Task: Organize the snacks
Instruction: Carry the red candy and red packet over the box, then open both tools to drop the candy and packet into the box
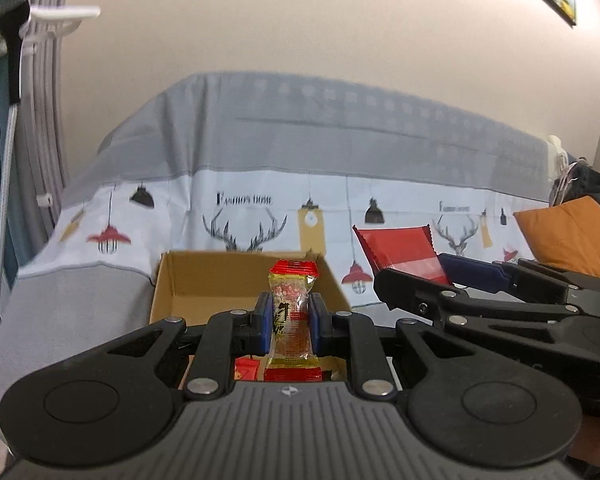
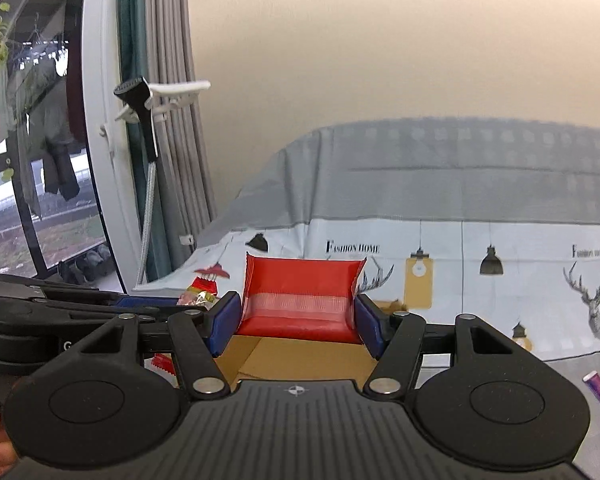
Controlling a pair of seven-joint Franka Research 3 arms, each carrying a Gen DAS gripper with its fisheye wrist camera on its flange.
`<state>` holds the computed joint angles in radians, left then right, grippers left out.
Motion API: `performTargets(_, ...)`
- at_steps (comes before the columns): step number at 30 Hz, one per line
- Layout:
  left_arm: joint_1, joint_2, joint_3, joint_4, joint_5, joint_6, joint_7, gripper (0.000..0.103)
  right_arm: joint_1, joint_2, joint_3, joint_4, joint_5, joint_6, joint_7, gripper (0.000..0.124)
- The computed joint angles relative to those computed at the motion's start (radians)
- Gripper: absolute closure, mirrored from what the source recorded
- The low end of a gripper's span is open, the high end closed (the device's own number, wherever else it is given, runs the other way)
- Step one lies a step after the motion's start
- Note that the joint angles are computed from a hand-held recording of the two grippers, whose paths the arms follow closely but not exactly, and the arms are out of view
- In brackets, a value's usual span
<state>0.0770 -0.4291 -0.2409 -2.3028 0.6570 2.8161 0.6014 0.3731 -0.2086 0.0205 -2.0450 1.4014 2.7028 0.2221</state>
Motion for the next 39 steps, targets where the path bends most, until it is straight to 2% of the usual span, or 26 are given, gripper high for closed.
performTargets(6,-0.006,0.091,0.049,0.001,-0.042,0.025,0.045,0.083,-0.003,0.099,0.032,0.045,-0.105,0.026,0.115,0.060)
performTargets(7,-0.005,0.107,0.055,0.000,-0.048,0.030,0.051,0.083,-0.004,0.136,0.044,0.058,-0.163,0.038,0.177,0.060)
performTargets(10,-0.019,0.155,0.082,0.006,-0.090,0.037,0.094,0.083,-0.009,0.174,0.056,0.073,-0.202,0.041,0.214,0.060)
performTargets(12,-0.019,0.183,0.091,0.010,-0.102,0.039,0.115,0.083,-0.011,0.221,0.071,0.082,-0.278,0.051,0.285,0.060)
performTargets(16,-0.025,0.228,0.109,0.009,-0.142,0.035,0.145,0.083,-0.015,0.255,0.090,0.075,-0.352,0.064,0.332,0.060)
performTargets(20,-0.023,0.244,0.116,-0.009,-0.171,0.028,0.148,0.083,-0.022,0.262,0.103,0.062,-0.371,0.060,0.320,0.059)
performTargets(22,-0.022,0.235,0.117,-0.027,-0.183,0.035,0.134,0.082,-0.024,0.261,0.106,0.053,-0.382,0.061,0.326,0.053)
performTargets(23,-0.019,0.227,0.117,-0.036,-0.188,0.040,0.118,0.073,-0.026,0.261,0.105,0.055,-0.383,0.053,0.328,0.042)
performTargets(24,-0.020,0.219,0.116,-0.039,-0.200,0.031,0.109,0.063,-0.028,0.259,0.105,0.054,-0.381,0.055,0.329,0.037)
performTargets(25,-0.014,0.212,0.108,-0.036,-0.195,0.011,0.085,0.037,-0.027,0.255,0.105,0.048,-0.382,0.076,0.337,0.030)
performTargets(26,-0.008,0.202,0.100,-0.034,-0.185,-0.005,0.062,0.016,-0.029,0.247,0.105,0.041,-0.362,0.095,0.327,0.027)
performTargets(27,-0.005,0.192,0.096,-0.036,-0.176,-0.009,0.044,0.010,-0.036,0.238,0.101,0.038,-0.317,0.091,0.300,0.025)
performTargets(29,-0.013,0.177,0.092,-0.039,-0.171,0.008,0.037,0.008,-0.050,0.222,0.087,0.032,-0.243,0.073,0.266,0.024)
performTargets(32,-0.034,0.181,0.069,-0.009,-0.163,-0.014,0.037,0.004,-0.067,0.195,0.064,0.005,-0.181,0.090,0.246,0.024)
performTargets(35,-0.067,0.221,0.043,0.046,-0.147,-0.032,0.035,0.001,-0.086,0.148,0.016,-0.047,-0.039,0.095,0.177,0.022)
performTargets(36,-0.079,0.239,0.035,0.068,-0.141,-0.042,0.029,0.001,-0.094,0.148,0.024,-0.047,-0.035,0.095,0.174,0.022)
performTargets(39,-0.123,0.313,0.017,0.149,-0.130,-0.072,0.003,0.000,-0.113,0.128,-0.001,-0.079,0.094,0.128,0.107,0.022)
